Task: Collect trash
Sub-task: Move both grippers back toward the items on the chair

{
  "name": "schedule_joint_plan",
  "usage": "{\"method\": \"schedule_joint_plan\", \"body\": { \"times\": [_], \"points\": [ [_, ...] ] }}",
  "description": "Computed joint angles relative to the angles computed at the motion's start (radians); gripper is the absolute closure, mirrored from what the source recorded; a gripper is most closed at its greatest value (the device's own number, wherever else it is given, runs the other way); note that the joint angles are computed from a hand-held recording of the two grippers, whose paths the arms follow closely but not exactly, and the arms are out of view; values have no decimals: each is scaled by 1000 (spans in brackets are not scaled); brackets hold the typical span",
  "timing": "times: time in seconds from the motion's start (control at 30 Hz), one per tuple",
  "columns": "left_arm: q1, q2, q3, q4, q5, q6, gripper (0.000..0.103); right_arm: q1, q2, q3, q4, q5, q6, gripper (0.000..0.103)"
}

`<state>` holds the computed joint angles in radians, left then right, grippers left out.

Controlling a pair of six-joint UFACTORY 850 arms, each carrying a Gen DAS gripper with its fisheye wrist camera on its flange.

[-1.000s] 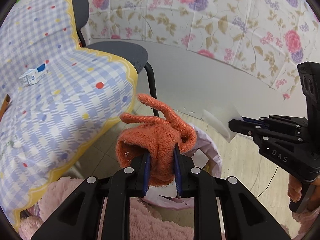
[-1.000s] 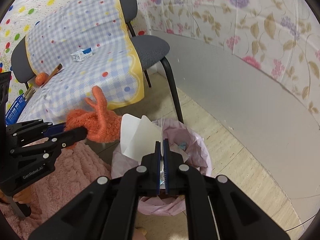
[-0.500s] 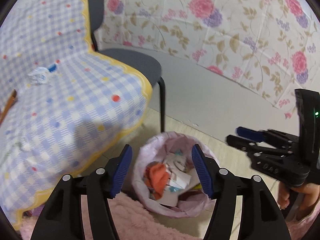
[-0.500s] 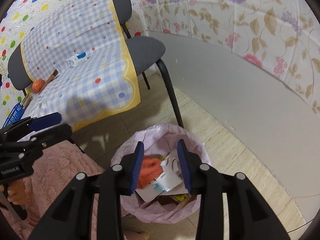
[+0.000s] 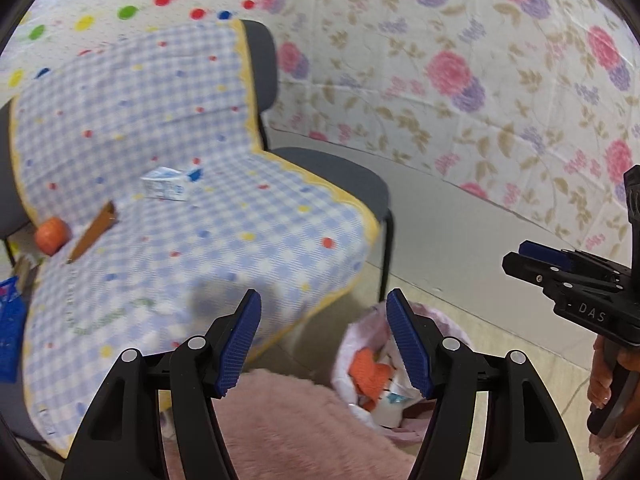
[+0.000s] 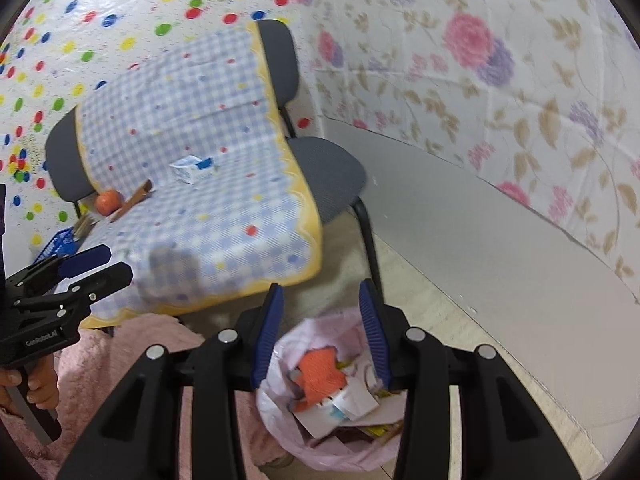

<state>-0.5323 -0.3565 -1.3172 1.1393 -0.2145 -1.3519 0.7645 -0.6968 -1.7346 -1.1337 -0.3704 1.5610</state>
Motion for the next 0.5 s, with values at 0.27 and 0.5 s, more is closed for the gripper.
{"method": "schedule_joint_plan", "body": {
  "times": [0.27,0.5],
  "points": [
    [70,47,57,118,-41,-160,37,12,-155,-282,336,-20,-417,58],
    [150,84,79,174,-114,-233,28,23,-383,-700,651,-140,-798,50]
  ]
}}
